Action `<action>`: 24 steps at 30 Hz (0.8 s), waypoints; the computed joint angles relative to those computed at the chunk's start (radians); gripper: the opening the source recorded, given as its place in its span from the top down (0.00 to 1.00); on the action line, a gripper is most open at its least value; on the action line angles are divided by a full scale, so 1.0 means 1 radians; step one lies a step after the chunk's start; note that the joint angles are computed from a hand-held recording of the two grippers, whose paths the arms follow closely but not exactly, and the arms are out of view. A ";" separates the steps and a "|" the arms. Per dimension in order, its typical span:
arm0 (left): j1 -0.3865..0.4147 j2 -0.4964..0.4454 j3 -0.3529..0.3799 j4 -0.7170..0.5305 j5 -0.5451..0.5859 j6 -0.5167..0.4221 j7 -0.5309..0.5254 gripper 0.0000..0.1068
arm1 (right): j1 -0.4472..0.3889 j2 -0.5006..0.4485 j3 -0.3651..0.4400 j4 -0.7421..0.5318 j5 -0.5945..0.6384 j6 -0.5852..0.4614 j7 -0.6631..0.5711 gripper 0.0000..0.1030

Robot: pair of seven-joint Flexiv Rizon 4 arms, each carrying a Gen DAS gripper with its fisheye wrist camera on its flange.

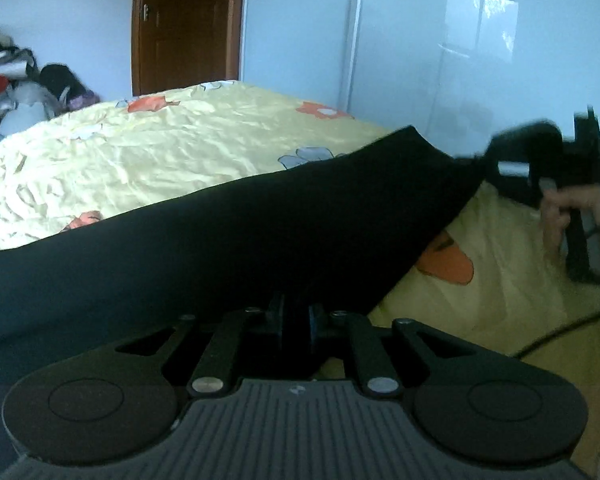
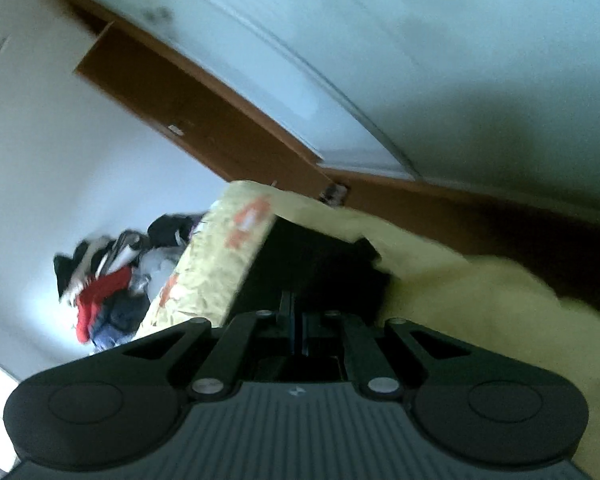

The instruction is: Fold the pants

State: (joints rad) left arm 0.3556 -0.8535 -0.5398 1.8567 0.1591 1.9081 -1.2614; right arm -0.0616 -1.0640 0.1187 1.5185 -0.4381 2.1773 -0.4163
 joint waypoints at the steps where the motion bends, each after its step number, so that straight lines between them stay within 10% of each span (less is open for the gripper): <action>1: 0.020 -0.006 -0.022 -0.001 -0.002 -0.007 -0.008 0.87 | -0.004 -0.003 0.005 0.002 -0.001 0.002 0.006 0.97; 6: 0.002 0.014 0.029 -0.055 -0.071 0.052 -0.093 0.87 | -0.029 -0.072 0.085 -0.221 -0.175 -0.055 0.071 0.97; 10: -0.083 0.048 0.153 -0.090 -0.114 0.285 -0.196 0.86 | 0.023 -0.128 0.075 -0.452 -0.230 0.005 0.064 0.97; 12: -0.101 0.062 0.186 -0.088 -0.075 0.325 -0.203 0.84 | 0.075 -0.090 -0.011 -0.414 -0.133 0.072 0.004 0.97; 18: -0.017 0.038 0.072 -0.033 0.067 -0.039 -0.155 0.85 | 0.093 0.017 -0.085 -0.082 0.052 -0.033 -0.055 0.97; 24: -0.033 0.033 0.078 0.002 0.037 0.011 -0.087 0.86 | 0.073 0.018 -0.059 -0.003 0.106 -0.028 -0.087 0.97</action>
State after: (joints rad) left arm 0.3224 -0.8205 -0.4622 1.8589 0.1963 1.9191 -1.3483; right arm 0.0116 -1.0462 0.0602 1.5158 -0.3320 2.1494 -0.5034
